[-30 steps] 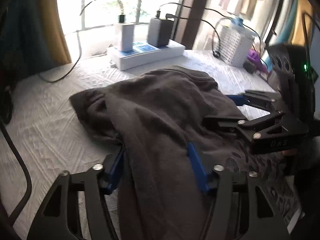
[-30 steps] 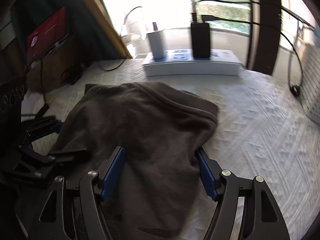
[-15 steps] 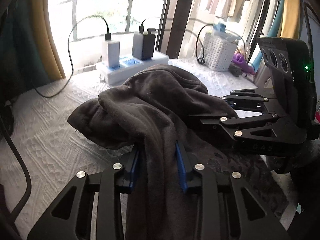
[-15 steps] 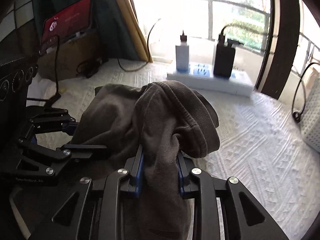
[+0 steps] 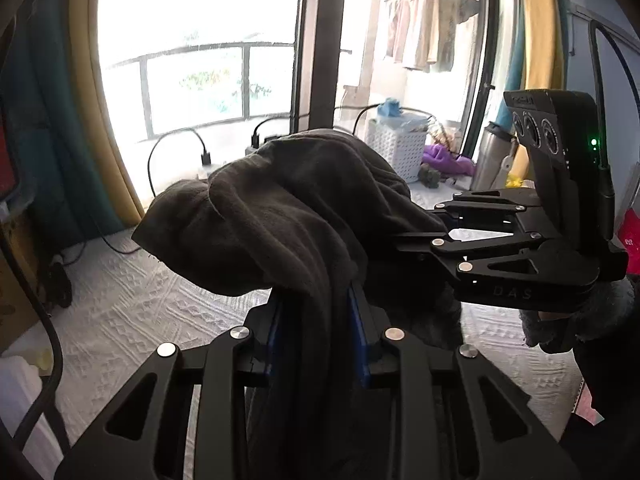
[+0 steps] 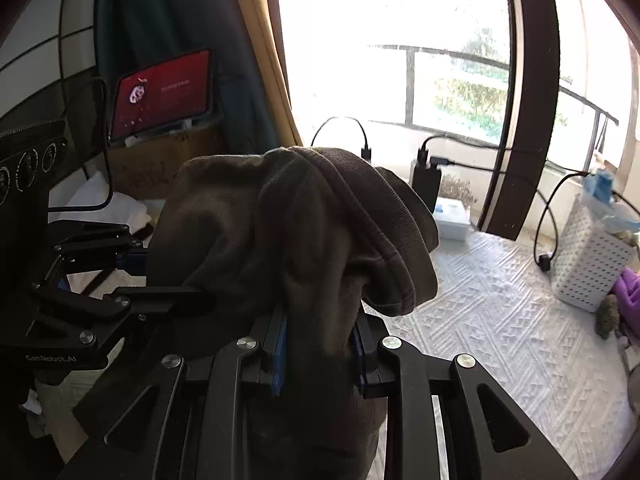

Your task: Fold small clothes

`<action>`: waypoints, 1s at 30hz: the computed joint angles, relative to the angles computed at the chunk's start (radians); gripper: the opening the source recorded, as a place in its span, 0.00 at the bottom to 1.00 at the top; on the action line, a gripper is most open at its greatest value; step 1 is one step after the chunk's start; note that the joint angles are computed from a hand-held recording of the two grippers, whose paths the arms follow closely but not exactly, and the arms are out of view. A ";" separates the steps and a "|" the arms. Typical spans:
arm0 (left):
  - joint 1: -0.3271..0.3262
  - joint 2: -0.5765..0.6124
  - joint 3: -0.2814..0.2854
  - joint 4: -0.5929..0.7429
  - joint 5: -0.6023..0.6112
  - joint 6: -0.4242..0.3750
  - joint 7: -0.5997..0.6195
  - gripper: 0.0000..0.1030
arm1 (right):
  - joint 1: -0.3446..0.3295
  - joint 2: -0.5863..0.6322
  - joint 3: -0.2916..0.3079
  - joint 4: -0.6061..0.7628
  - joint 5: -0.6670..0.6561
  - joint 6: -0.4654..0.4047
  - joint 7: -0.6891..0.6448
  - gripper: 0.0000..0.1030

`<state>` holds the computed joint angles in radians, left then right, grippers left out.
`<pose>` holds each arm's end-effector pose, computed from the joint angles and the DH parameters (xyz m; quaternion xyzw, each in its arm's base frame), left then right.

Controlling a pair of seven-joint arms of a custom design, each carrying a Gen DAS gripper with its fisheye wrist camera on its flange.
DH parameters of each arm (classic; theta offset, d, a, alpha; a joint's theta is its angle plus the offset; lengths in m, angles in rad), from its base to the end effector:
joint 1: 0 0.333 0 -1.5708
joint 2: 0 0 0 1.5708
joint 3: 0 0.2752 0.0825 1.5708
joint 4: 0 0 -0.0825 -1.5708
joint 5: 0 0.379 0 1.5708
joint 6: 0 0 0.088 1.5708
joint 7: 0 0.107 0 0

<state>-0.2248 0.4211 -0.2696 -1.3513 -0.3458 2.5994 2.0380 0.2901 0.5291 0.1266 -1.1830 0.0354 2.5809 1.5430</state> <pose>0.6472 -0.2954 0.5541 -0.3907 0.8090 -0.4147 0.1447 0.6827 0.2720 0.5574 -0.7488 0.5093 -0.2019 0.3730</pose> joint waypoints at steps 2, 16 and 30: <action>0.008 -0.039 -0.011 -0.049 -0.020 0.029 0.025 0.26 | 0.000 -0.048 -0.002 -0.065 -0.002 0.037 0.009 0.25; 0.018 -0.209 -0.036 -0.239 -0.181 0.162 0.170 0.24 | 0.051 -0.303 -0.038 -0.368 -0.164 0.206 0.189 0.25; -0.009 -0.440 0.015 -0.434 -0.502 0.223 0.406 0.24 | 0.082 -0.439 -0.025 -0.474 -0.314 0.309 0.280 0.25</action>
<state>-0.2335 -0.0188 -0.2545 -1.7855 -0.8481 2.8222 2.4444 0.3722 0.0902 0.1019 -1.6571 -0.2788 2.8900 1.8231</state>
